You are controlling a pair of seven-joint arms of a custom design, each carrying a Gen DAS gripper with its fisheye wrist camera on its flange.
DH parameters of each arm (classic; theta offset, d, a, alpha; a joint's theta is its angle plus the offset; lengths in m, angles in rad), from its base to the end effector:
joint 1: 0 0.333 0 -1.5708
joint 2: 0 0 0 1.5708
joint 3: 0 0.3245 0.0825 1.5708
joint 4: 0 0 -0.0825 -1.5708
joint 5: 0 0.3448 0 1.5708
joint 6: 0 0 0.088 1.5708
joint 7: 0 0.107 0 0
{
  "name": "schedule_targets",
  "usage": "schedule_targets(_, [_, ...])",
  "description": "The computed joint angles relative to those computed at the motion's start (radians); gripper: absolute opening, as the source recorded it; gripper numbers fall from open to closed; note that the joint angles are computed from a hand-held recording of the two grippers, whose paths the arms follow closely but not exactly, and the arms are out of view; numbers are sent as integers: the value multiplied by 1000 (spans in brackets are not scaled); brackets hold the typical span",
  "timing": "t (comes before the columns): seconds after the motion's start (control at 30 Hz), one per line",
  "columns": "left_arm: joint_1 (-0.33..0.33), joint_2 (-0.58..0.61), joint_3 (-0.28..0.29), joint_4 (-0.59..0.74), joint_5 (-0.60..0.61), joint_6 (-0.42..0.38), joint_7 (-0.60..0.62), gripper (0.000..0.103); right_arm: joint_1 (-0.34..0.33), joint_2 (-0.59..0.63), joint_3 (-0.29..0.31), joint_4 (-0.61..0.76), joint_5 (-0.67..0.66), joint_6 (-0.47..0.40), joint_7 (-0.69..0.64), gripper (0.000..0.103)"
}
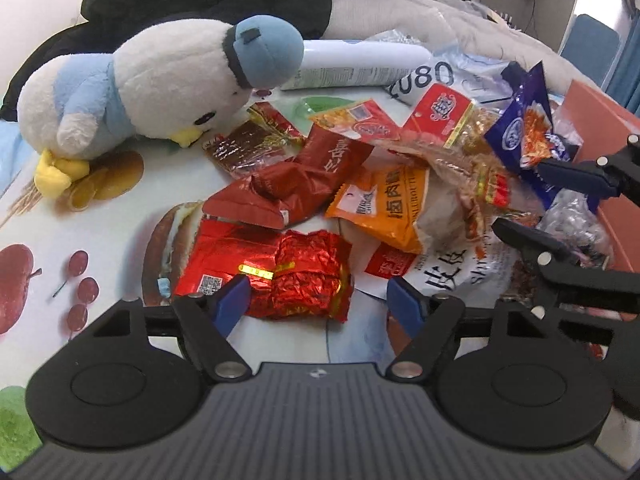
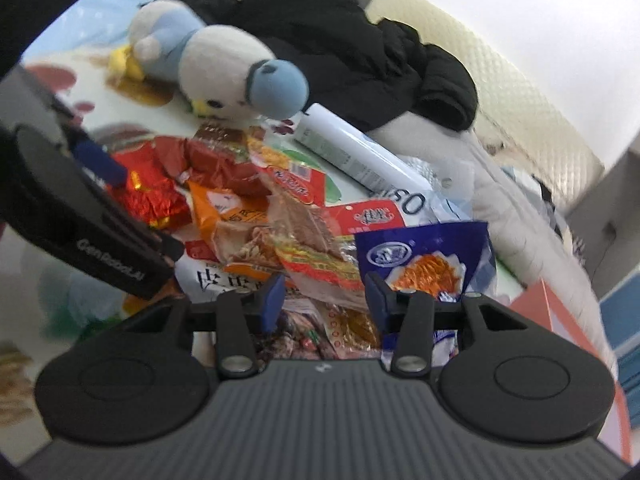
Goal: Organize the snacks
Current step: 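Move the left tool down to the red candy wrapper and close on it, then lift the red wrapper with the left tool while the right tool grips a biscuit packet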
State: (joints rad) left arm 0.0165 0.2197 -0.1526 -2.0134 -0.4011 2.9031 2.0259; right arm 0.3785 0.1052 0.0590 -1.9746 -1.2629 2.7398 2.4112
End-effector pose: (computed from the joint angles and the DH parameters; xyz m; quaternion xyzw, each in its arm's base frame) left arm 0.6044 -0.0528 0.4524 -0.5879 0.7324 -0.2876 0.1879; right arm 0.5094 0.2781 0.4970 -0.7873 0.3965 -0.4263 0.2029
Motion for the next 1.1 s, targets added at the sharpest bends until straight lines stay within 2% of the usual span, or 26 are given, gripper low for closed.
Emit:
schedule_targets(0.03, [-7, 7, 8, 4, 14, 3, -12, 78, 3, 6, 0, 3, -24, -5, -2, 47])
schedule_targets(0.17, [-31, 10, 35, -8, 79, 33, -64, 70, 5, 35, -2, 21, -38, 23, -53, 32])
schedule_targets(0.27, [-41, 7, 51, -16, 120, 48, -106, 60, 12, 57, -10, 39, -42, 31, -70, 20])
schedule_targets(0.33, [-14, 7, 25, -11, 88, 40, -81, 55, 17, 63, -17, 45, -52, 36, -65, 14])
schedule_targets(0.37, [6, 6, 4, -6, 55, 29, -53, 48, 19, 64, -19, 46, -57, 39, -61, 12])
schedule_targets(0.5, [5, -4, 7, -7, 40, 19, -49, 40, 17, 49, -23, 38, -37, 71, -56, 5])
schedule_targets(0.73, [14, -66, -5, -48, -35, -7, -10, 37, 10, -10, -13, -3, -22, 96, 18, 3])
schedule_targets(0.97, [-7, -193, 5, -144, -123, -31, 46, 36, -19, -102, 18, -87, 94, 137, 24, 3])
schedule_targets(1.1, [-26, -280, 28, -206, -156, -62, 28, 36, -33, -173, 44, -147, 163, 132, 27, 3])
